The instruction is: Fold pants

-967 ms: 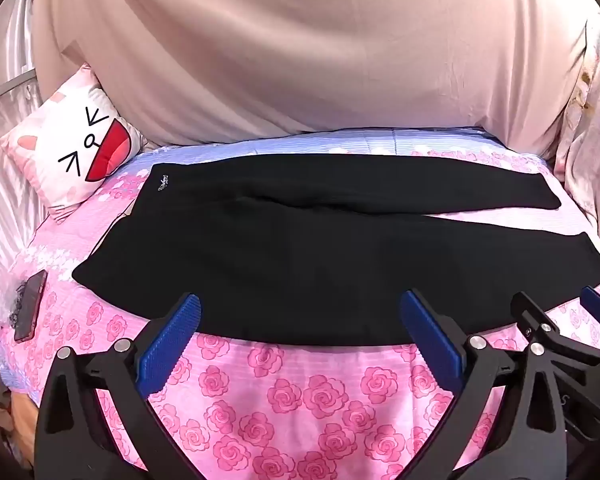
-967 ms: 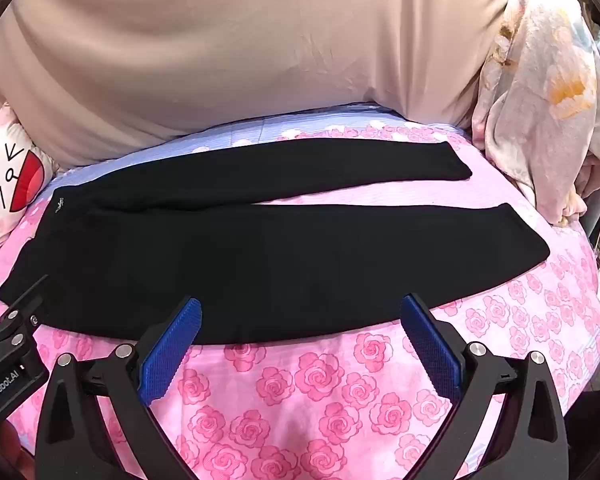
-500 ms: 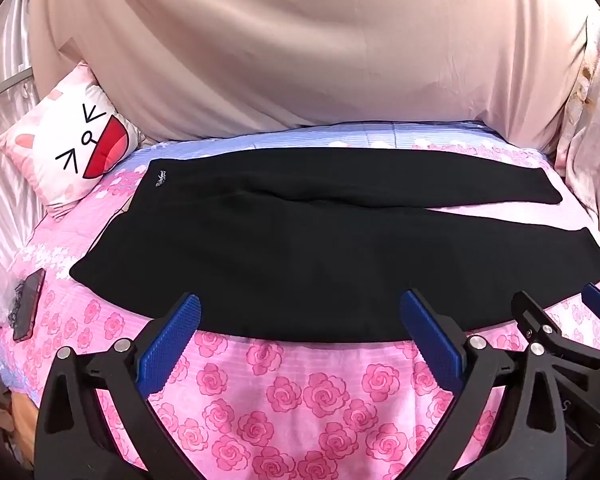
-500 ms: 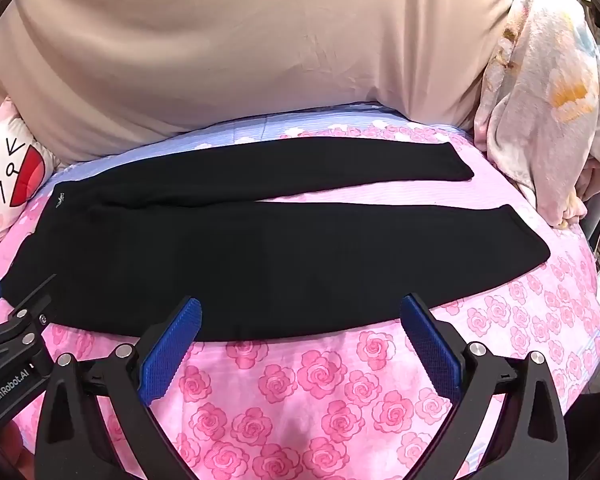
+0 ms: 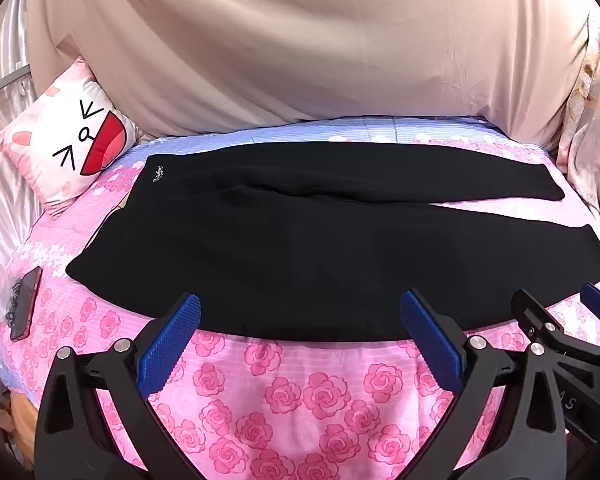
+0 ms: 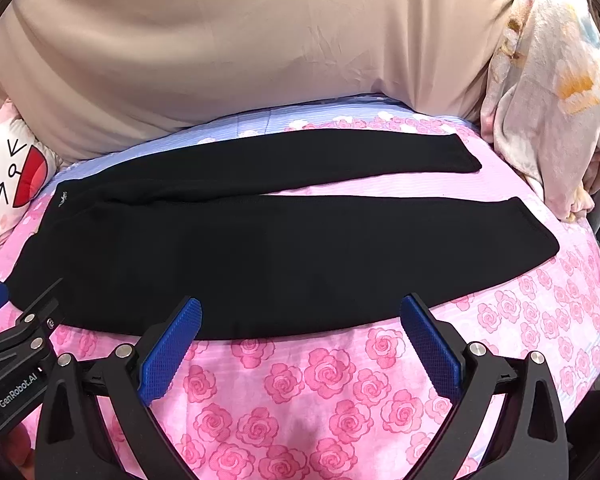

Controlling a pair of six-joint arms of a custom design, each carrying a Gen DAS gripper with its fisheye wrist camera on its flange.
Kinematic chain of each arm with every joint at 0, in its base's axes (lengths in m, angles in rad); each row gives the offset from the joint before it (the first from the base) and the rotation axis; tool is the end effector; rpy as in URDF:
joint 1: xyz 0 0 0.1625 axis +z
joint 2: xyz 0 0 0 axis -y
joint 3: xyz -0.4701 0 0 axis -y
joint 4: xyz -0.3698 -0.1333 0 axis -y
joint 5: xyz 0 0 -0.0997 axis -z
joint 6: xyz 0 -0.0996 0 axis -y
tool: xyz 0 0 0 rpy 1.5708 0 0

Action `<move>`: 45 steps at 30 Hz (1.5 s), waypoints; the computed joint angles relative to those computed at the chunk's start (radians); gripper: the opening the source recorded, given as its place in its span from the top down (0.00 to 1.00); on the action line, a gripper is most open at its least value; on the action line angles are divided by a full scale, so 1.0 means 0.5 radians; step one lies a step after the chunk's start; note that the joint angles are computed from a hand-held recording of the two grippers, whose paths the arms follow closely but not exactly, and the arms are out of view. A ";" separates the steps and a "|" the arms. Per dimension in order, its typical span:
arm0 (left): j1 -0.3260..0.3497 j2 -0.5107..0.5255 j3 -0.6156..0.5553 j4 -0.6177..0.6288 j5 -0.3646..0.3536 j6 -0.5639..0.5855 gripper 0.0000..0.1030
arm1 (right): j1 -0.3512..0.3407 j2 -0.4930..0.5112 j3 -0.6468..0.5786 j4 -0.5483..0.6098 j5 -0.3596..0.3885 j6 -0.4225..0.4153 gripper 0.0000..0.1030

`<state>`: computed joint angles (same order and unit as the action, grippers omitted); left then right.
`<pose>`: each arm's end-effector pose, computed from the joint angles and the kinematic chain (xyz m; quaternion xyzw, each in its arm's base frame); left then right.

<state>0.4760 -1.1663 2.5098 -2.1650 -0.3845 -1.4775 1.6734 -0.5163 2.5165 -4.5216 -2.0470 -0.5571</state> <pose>-0.1774 -0.3453 0.1391 0.0541 0.7965 -0.4141 0.4373 0.1266 -0.3738 0.0880 0.1778 -0.8524 0.3860 0.3045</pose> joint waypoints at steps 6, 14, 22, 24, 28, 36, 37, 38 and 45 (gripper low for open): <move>0.001 0.031 0.016 -0.076 -0.011 0.031 0.05 | -0.018 0.003 -0.009 0.008 0.005 -0.014 0.05; 0.040 0.059 -0.001 -0.128 0.000 0.095 0.05 | -0.012 0.003 -0.038 0.057 -0.023 -0.006 0.05; 0.067 0.061 -0.026 -0.114 0.000 0.100 0.05 | 0.000 0.002 -0.060 0.093 -0.038 0.001 0.05; 0.068 0.061 -0.022 -0.121 0.000 0.101 0.05 | 0.002 0.000 -0.063 0.101 -0.044 0.001 0.05; 0.076 0.063 -0.019 -0.153 -0.006 0.123 0.05 | 0.008 0.005 -0.071 0.104 -0.059 -0.001 0.05; 0.081 0.055 -0.013 -0.153 -0.005 0.127 0.05 | 0.007 0.008 -0.077 0.117 -0.060 -0.002 0.05; 0.081 0.053 -0.011 -0.155 -0.006 0.127 0.05 | 0.008 0.007 -0.079 0.122 -0.062 0.000 0.05; 0.083 0.052 -0.010 -0.160 -0.007 0.131 0.05 | 0.012 0.008 -0.083 0.124 -0.067 0.001 0.05; 0.099 0.051 -0.018 -0.167 0.000 0.154 0.05 | 0.010 0.010 -0.088 0.124 -0.071 -0.006 0.05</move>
